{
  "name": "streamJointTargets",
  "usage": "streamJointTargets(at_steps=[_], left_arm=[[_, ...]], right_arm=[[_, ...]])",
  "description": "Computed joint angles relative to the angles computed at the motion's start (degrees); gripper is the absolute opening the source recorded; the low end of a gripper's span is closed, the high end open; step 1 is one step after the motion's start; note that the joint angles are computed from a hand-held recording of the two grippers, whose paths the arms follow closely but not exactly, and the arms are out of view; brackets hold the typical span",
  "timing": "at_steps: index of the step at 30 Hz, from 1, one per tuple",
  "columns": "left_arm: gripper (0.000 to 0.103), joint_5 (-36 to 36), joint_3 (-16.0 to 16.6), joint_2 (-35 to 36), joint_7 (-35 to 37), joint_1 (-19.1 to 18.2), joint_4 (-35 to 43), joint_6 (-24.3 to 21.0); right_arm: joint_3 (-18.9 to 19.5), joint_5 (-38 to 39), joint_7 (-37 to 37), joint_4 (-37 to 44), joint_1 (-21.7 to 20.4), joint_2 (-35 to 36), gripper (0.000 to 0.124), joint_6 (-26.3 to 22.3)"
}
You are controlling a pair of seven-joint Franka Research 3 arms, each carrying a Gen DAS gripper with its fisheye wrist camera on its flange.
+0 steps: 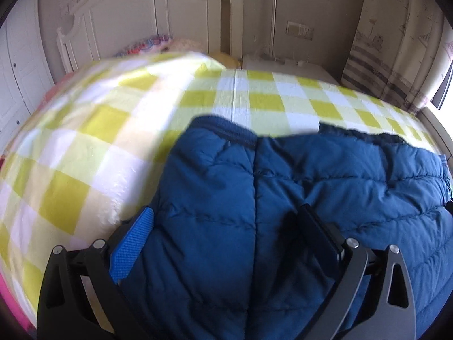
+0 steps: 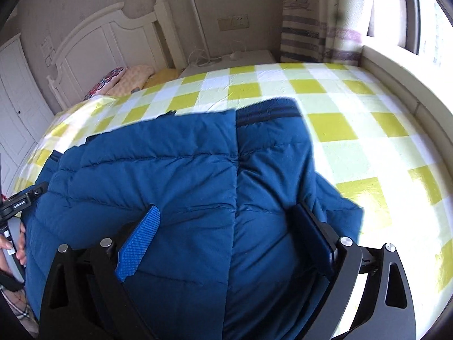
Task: Fold large clothes
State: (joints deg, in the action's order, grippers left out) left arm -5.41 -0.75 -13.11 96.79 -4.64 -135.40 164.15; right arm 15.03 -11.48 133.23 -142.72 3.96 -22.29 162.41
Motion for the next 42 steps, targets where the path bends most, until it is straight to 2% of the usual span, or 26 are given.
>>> streamJointTargets(at_steps=[1, 2, 3, 5, 9, 10, 12, 13, 14, 15, 17, 18, 20, 23, 26, 29, 30, 33, 34, 38, 41, 42], left_arm=[[0.100, 1.26, -0.68, -1.34, -0.88, 0.63, -1.30, 2.06], [0.100, 1.73, -0.45, -2.73, -0.96, 0.28, -2.40, 3.28], [0.100, -0.35, 1.10, -5.05, 1.49, -2.08, -3.89, 3.87], [0.100, -5.22, 5.31, -9.59, 7.82, -8.78, -5.99, 2.51], [0.101, -3.73, 4.23, -14.29, 11.58, -12.99, -10.39, 4.45], [0.101, -1.96, 2.42, -13.94, 11.36, -12.43, -11.17, 5.05], [0.101, 6.40, -3.59, -11.09, 5.79, -7.41, -12.05, 6.70], [0.101, 8.11, -4.20, -9.69, 4.78, -6.79, -12.80, 9.22], [0.101, 5.79, -2.89, -8.60, 5.15, -8.17, -12.86, 10.80], [0.101, 4.41, 0.19, -8.36, 5.86, -11.17, -12.15, 9.18], [0.101, 1.41, 4.37, -7.96, 8.29, -15.26, -10.97, 6.86], [0.101, 0.64, 4.80, -7.87, 8.96, -15.72, -10.91, 6.70], [0.101, 0.92, 3.55, -7.77, 8.65, -14.56, -11.20, 7.30], [0.101, 0.69, 3.45, -7.66, 8.79, -14.55, -11.23, 7.32], [0.101, -0.55, 4.22, -8.09, 9.72, -15.39, -11.58, 7.08], [0.101, -0.99, 4.29, -8.27, 10.13, -15.52, -11.83, 7.43], [0.101, -0.98, 4.20, -8.30, 10.12, -15.43, -11.91, 7.52], [0.101, -0.90, 3.97, -8.32, 9.98, -15.21, -12.00, 7.49], [0.101, -0.87, 3.95, -8.38, 9.95, -15.13, -12.08, 7.50], [0.101, -0.55, 3.78, -8.22, 9.82, -14.85, -12.03, 7.68], [0.101, -0.58, 3.84, -8.21, 9.78, -14.96, -12.06, 7.76], [0.101, -0.49, 3.82, -8.22, 9.77, -14.90, -12.07, 7.76]], right_arm=[[3.41, -5.42, 5.72, 0.08, -3.20, -2.20, 0.091, -1.76], [5.96, -7.27, 8.03, -0.07, -5.22, -3.88, 0.091, -2.08], [6.65, -7.69, 8.32, -0.32, -5.23, -4.97, 0.091, -1.79], [6.14, -7.73, 5.31, 0.02, -1.89, -6.08, 0.091, -1.10], [8.13, -9.85, -0.92, 3.37, 2.06, -3.86, 0.092, -3.77], [8.50, -10.26, -2.86, 4.79, 3.36, -1.77, 0.092, -5.22], [10.64, -14.81, -0.80, 6.12, 2.62, 1.02, 0.093, -6.39], [10.48, -16.41, 0.99, 5.47, 2.47, 1.17, 0.095, -4.93], [8.94, -15.86, 0.70, 5.21, 3.75, 1.54, 0.095, -4.23], [6.39, -13.77, -0.71, 4.45, 5.64, 1.77, 0.095, -2.68], [4.88, -12.21, -1.56, 4.07, 6.96, 1.91, 0.095, -1.91], [5.23, -12.40, -1.19, 4.25, 6.87, 1.79, 0.095, -2.45], [5.93, -13.59, -0.06, 4.50, 6.20, 0.63, 0.094, -4.55], [7.38, -16.28, 5.76, 3.15, 3.19, -3.23, 0.094, -7.22], [5.28, -15.13, 8.53, -0.05, 1.60, -6.32, 0.094, -9.76], [-1.27, -6.98, 6.18, -6.15, 4.29, -7.51, 0.093, -0.85], [-1.04, -6.29, 5.88, -6.33, 4.00, -7.64, 0.093, -0.65], [6.64, -10.01, 8.88, -2.92, -1.45, -8.68, 0.093, -7.87], [7.78, -10.57, 9.27, -2.66, -1.79, -9.42, 0.092, -8.13], [7.84, -10.57, 4.20, -2.30, 2.85, -9.18, 0.092, -2.12], [9.20, -10.42, -1.88, 0.12, 6.17, -5.31, 0.092, -2.25], [11.01, -11.79, -1.09, 0.69, 5.04, -4.28, 0.093, -2.73]])
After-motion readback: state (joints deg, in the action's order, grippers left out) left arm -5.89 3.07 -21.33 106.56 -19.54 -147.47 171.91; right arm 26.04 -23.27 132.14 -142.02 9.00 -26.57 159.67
